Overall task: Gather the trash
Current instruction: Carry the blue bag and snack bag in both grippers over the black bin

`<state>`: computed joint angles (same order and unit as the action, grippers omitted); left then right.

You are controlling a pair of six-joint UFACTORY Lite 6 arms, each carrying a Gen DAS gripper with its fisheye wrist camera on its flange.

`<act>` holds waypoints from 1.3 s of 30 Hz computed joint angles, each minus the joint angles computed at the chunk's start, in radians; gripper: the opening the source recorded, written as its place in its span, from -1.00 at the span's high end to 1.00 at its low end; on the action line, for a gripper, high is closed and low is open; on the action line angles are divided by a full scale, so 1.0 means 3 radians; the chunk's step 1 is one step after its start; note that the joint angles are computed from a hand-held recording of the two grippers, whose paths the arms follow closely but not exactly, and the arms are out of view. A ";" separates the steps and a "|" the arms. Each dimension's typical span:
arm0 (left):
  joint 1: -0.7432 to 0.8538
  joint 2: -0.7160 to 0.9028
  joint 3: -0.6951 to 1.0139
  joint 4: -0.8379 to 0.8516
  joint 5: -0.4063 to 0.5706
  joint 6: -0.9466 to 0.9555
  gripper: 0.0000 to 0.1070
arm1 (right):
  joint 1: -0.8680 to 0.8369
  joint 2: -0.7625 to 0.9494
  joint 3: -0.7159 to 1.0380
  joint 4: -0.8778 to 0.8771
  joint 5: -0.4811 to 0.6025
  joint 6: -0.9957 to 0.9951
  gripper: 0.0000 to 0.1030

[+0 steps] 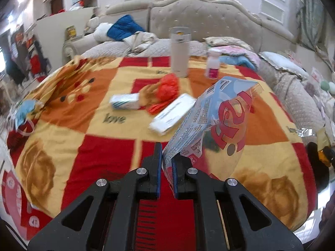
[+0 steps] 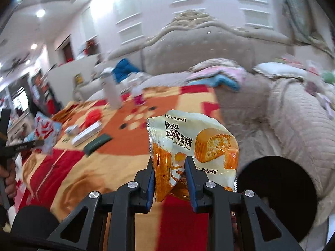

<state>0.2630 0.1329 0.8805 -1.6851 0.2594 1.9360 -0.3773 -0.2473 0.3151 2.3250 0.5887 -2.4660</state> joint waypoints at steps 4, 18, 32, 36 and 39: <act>-0.0598 -0.0177 0.0024 0.0126 -0.0139 -0.0247 0.89 | -0.0895 -0.0092 -0.0048 -0.0678 0.0271 0.0427 0.51; -0.2799 0.1087 0.1099 0.0219 -0.0029 -0.1041 0.89 | -0.2373 0.0992 0.0618 -0.1800 0.0507 0.1049 0.51; -0.3159 0.2026 0.2069 0.0567 0.0214 -0.1394 0.89 | -0.2381 0.1383 0.0892 -0.1827 0.0561 0.1372 0.24; -0.3171 0.2074 0.2080 0.0491 0.0223 -0.1324 0.89 | -0.2426 0.1293 0.0817 -0.1736 0.0646 0.1404 0.19; -0.3148 0.2093 0.2092 0.0471 0.0227 -0.1316 0.89 | -0.2346 0.1329 0.0843 -0.1759 0.0605 0.1454 0.17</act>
